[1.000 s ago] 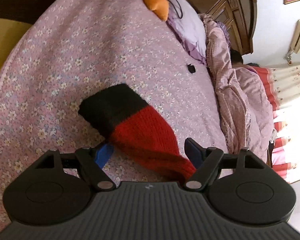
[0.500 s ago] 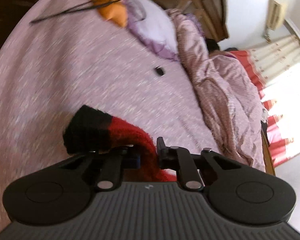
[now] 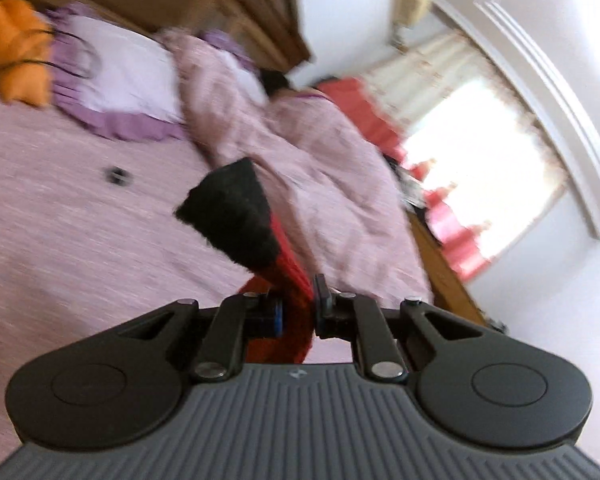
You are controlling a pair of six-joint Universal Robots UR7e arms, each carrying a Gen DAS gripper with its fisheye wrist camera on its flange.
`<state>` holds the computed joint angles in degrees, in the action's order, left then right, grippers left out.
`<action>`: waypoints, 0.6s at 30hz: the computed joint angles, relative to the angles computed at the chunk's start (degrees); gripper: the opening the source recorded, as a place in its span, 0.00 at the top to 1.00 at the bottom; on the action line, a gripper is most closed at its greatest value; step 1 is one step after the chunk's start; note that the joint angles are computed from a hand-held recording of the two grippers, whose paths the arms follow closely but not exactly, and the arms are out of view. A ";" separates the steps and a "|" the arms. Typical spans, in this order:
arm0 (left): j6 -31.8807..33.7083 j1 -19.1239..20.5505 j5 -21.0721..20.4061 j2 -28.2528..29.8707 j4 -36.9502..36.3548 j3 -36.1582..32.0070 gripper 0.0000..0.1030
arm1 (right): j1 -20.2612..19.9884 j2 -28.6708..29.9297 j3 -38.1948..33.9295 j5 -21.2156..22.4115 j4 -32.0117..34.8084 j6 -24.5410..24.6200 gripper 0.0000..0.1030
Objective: Fold small clothes
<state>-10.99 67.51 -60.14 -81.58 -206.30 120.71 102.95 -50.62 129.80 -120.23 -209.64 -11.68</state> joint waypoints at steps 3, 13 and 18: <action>-0.30 -2.38 -1.61 2.36 2.13 -1.11 0.85 | -0.16 -0.27 0.20 0.32 -0.21 -0.17 0.67; -2.45 -8.37 -0.60 11.32 6.14 -1.30 0.85 | -1.69 -1.80 2.03 0.80 -2.57 0.33 0.67; -2.29 -8.64 -0.80 15.51 8.57 -0.59 0.85 | -2.98 -2.51 3.04 1.83 -3.35 0.96 0.67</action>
<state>-13.28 58.87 -60.94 -66.07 -197.73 120.12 99.97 -53.12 132.84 -118.40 -212.99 -10.72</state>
